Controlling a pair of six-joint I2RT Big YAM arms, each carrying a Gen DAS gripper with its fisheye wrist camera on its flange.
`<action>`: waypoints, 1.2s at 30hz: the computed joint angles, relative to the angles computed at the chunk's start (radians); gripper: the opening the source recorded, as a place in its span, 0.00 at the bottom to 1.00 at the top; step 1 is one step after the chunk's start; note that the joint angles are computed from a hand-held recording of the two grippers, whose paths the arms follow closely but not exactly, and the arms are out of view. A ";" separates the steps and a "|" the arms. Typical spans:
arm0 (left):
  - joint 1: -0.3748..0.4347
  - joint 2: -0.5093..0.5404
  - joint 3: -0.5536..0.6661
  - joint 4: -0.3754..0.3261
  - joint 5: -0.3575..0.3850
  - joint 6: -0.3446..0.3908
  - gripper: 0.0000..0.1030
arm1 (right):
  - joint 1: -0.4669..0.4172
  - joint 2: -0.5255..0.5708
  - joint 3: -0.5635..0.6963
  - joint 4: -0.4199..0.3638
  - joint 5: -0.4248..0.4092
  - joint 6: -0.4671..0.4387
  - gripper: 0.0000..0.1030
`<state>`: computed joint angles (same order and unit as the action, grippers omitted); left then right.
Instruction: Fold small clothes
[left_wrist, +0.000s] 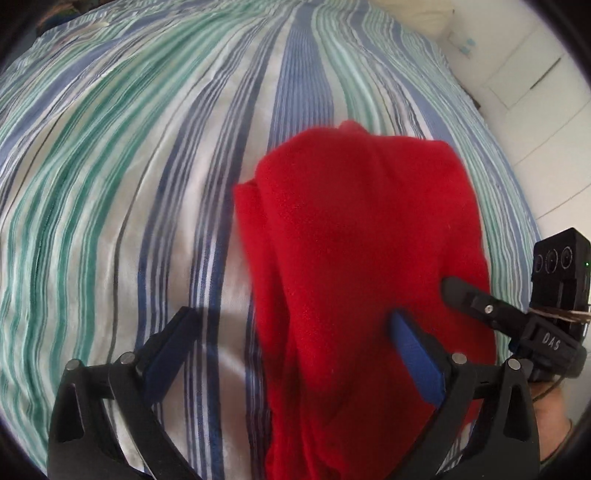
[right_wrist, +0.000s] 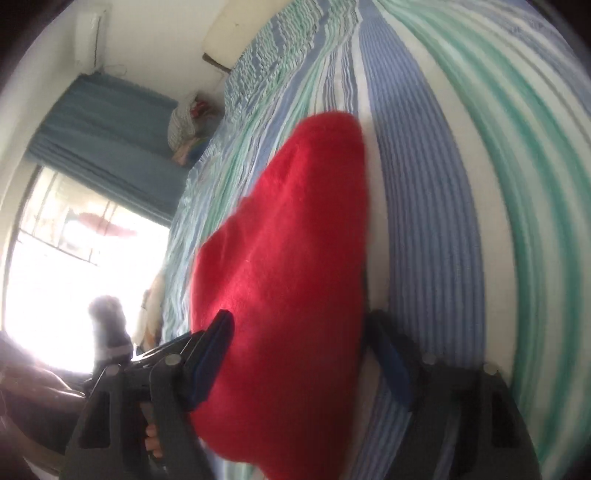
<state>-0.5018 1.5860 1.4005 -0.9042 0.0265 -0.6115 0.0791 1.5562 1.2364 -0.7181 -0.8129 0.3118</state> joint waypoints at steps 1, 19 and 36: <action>-0.009 0.000 0.000 0.004 -0.027 -0.008 0.79 | 0.033 0.005 0.011 -0.006 0.068 -0.034 0.54; -0.237 -0.110 0.016 -0.052 -0.293 -0.098 0.82 | -0.080 -0.227 0.108 -0.225 0.401 -0.355 0.80; -0.718 -0.208 -0.001 -0.412 -0.669 -0.510 0.99 | -0.072 -0.891 -0.351 -0.494 0.733 -0.378 0.94</action>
<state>-1.2194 1.3784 1.3991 -1.3163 -0.6422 -1.1211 0.0068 0.6655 0.8858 -1.2118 -0.0800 -0.0665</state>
